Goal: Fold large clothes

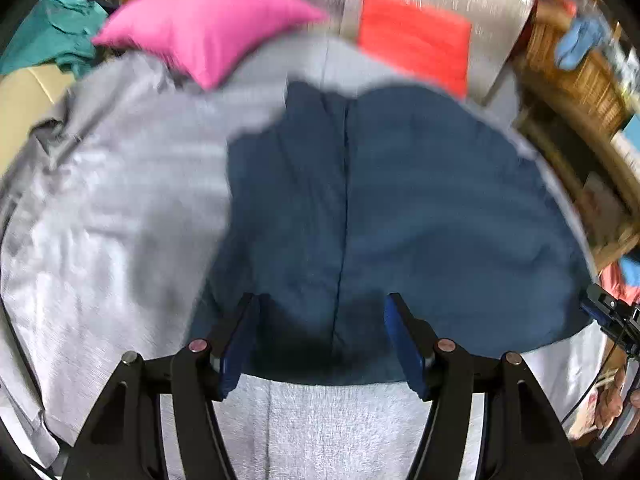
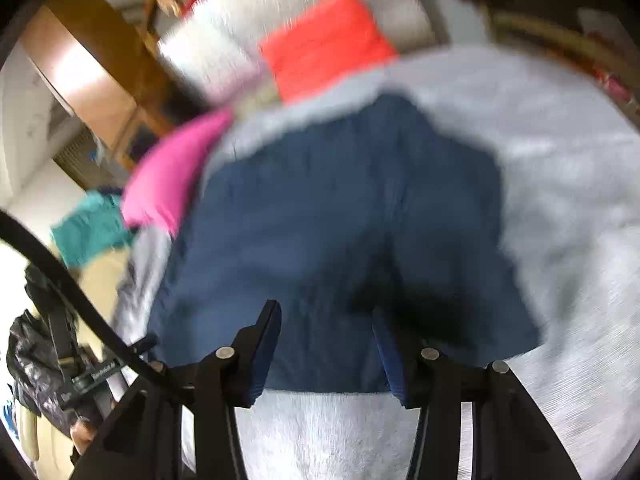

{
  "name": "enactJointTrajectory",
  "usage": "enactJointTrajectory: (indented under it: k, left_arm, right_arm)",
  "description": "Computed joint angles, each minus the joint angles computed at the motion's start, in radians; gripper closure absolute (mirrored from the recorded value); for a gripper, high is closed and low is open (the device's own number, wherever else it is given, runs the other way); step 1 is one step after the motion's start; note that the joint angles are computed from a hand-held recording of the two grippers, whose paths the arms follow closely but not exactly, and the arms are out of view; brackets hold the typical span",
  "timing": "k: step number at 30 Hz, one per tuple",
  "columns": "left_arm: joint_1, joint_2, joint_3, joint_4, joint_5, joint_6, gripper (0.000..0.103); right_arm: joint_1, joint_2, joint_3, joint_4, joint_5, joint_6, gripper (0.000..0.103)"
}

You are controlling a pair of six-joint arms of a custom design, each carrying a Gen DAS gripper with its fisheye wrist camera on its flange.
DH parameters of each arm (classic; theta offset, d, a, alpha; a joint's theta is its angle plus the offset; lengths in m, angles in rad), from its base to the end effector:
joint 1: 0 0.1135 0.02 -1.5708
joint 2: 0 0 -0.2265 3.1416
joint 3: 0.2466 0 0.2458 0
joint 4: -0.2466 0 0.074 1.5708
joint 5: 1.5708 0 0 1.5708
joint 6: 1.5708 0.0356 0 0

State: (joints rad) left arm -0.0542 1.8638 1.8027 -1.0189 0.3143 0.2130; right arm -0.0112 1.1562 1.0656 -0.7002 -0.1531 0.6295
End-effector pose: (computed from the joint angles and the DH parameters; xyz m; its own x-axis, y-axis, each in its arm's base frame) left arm 0.3767 -0.0315 0.2806 -0.8191 0.2458 -0.5183 0.3787 0.9103 -0.1669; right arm 0.2484 0.0026 0.2814 -0.6312 0.5890 -0.5046 0.3408 0.7951 0.5017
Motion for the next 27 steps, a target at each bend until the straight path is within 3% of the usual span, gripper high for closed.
enactJointTrajectory:
  k: [4,6,8,13,16,19,22,27]
  left_arm:
    - [-0.019,0.014,-0.015,0.017,-0.044,-0.007,0.033]
    - [-0.011,-0.008,-0.03,0.014,-0.026,-0.01,0.033]
    - [0.023,-0.027,-0.035,-0.015,0.028,-0.01,0.033]
    - [0.146,-0.016,0.028,-0.182,0.223,0.013,0.029]
    - [0.201,0.044,0.076,-0.308,0.319,0.01,0.024]
    - [0.218,0.121,0.121,-0.373,0.374,-0.027,0.023]
    - [0.214,0.152,0.123,-0.354,0.393,-0.099,0.023]
    - [0.218,0.168,0.088,-0.209,0.478,-0.285,0.023]
  right_arm:
    - [0.002,0.055,0.004,-0.012,-0.002,0.014,0.052]
    - [-0.048,-0.005,-0.031,0.003,-0.076,0.052,0.052]
    - [-0.105,-0.066,-0.069,0.008,-0.153,0.087,0.05]
    - [-0.236,-0.267,-0.197,-0.013,-0.279,0.193,0.024]
    - [-0.33,-0.359,-0.278,-0.02,-0.353,0.275,0.023]
    - [-0.391,-0.346,-0.334,0.032,-0.429,0.326,0.023]
    - [-0.38,-0.312,-0.372,0.118,-0.419,0.388,0.023]
    - [-0.368,-0.233,-0.456,0.409,-0.393,0.529,0.018]
